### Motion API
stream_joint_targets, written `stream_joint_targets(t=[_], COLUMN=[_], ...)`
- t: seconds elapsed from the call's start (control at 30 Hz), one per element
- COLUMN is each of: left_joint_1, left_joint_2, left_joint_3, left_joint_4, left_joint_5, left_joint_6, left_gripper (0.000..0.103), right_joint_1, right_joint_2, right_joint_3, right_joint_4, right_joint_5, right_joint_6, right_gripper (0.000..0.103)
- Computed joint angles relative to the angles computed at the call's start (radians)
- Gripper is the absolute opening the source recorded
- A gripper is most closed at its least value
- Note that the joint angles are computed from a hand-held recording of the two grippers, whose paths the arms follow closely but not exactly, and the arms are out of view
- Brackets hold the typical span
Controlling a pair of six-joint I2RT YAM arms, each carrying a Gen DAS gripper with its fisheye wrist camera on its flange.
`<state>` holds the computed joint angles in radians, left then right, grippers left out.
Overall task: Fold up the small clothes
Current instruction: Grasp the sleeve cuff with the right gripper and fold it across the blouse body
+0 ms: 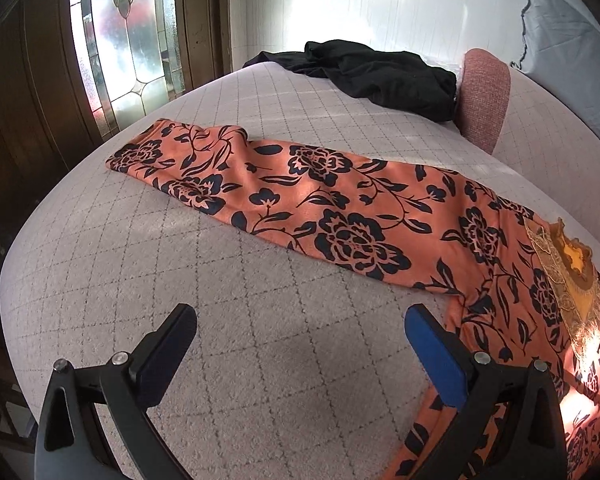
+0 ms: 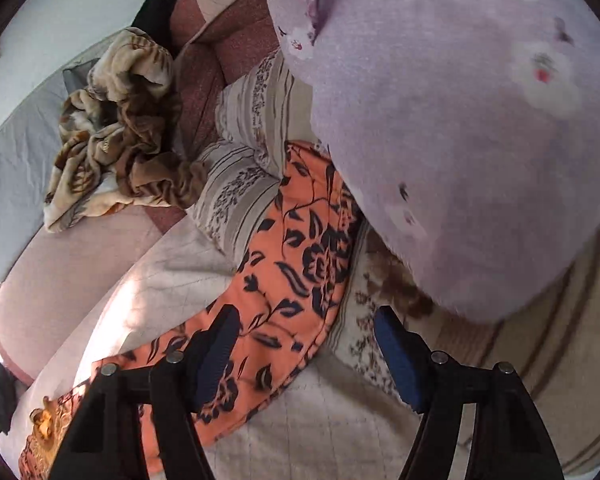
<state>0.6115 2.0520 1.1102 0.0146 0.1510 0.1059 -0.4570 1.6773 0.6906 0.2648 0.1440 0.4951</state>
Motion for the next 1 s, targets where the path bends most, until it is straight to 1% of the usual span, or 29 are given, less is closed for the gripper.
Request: stream_joint_targets(t=[0.1,0.2,0.23,0.27,0.3,0.37,0.43,0.53,0.6,0.67,0.73,0.8,0.87,0.93,1.0], left_joint_1=[0.013,0.012,0.011,0.012,0.014,0.018,0.023,0.03,0.037,0.045,0.051,0.057,0.063,0.069,0.073], left_joint_2=[0.037,0.04,0.042,0.047,0.052,0.056,0.047,0.022,0.005,-0.003,-0.01,-0.02,-0.03,-0.042,-0.049], left_joint_3=[0.046,0.047,0.05,0.057,0.065,0.076,0.069,0.047,0.034,0.03,0.026,0.019,0.01,-0.002,-0.007], left_joint_4=[-0.033,-0.016,-0.017,-0.024,-0.035,-0.051,-0.045,-0.028,-0.021,-0.021,-0.021,-0.017,-0.013,-0.002,0.002], left_joint_5=[0.026,0.028,0.031,0.04,0.051,0.073,0.09,0.116,0.139,0.159,0.177,0.192,0.203,0.209,0.217], left_joint_6=[-0.037,-0.044,-0.043,-0.042,-0.043,-0.047,-0.052,-0.05,-0.052,-0.059,-0.065,-0.064,-0.058,-0.061,-0.064], left_gripper=[0.103,0.103,0.103,0.103,0.103,0.103,0.103,0.103,0.103,0.103,0.103,0.103,0.103,0.103,0.103], right_joint_1=[0.007,0.029,0.038,0.046,0.049,0.057,0.081,0.161,0.259,0.392,0.543,0.702,0.854,0.991,1.08], right_joint_2=[0.106,0.185,0.202,0.219,0.241,0.257,0.231,0.128,0.059,-0.003,-0.053,-0.067,-0.029,0.042,0.159], right_joint_3=[0.122,0.222,0.251,0.28,0.325,0.371,0.374,0.366,0.386,0.411,0.43,0.438,0.462,0.477,0.521], right_joint_4=[-0.044,-0.09,-0.108,-0.124,-0.169,-0.221,-0.215,-0.215,-0.218,-0.218,-0.221,-0.179,-0.142,-0.07,-0.035], right_joint_5=[0.124,0.223,0.25,0.27,0.275,0.271,0.271,0.265,0.276,0.287,0.272,0.262,0.246,0.255,0.215], right_joint_6=[0.02,0.021,0.021,0.017,0.013,-0.007,-0.047,-0.12,-0.172,-0.221,-0.226,-0.191,-0.143,-0.093,-0.028], right_gripper=[0.072,0.072,0.061,0.045,0.005,0.006,0.005,0.005,0.005,0.005,0.005,0.005,0.005,0.005,0.006])
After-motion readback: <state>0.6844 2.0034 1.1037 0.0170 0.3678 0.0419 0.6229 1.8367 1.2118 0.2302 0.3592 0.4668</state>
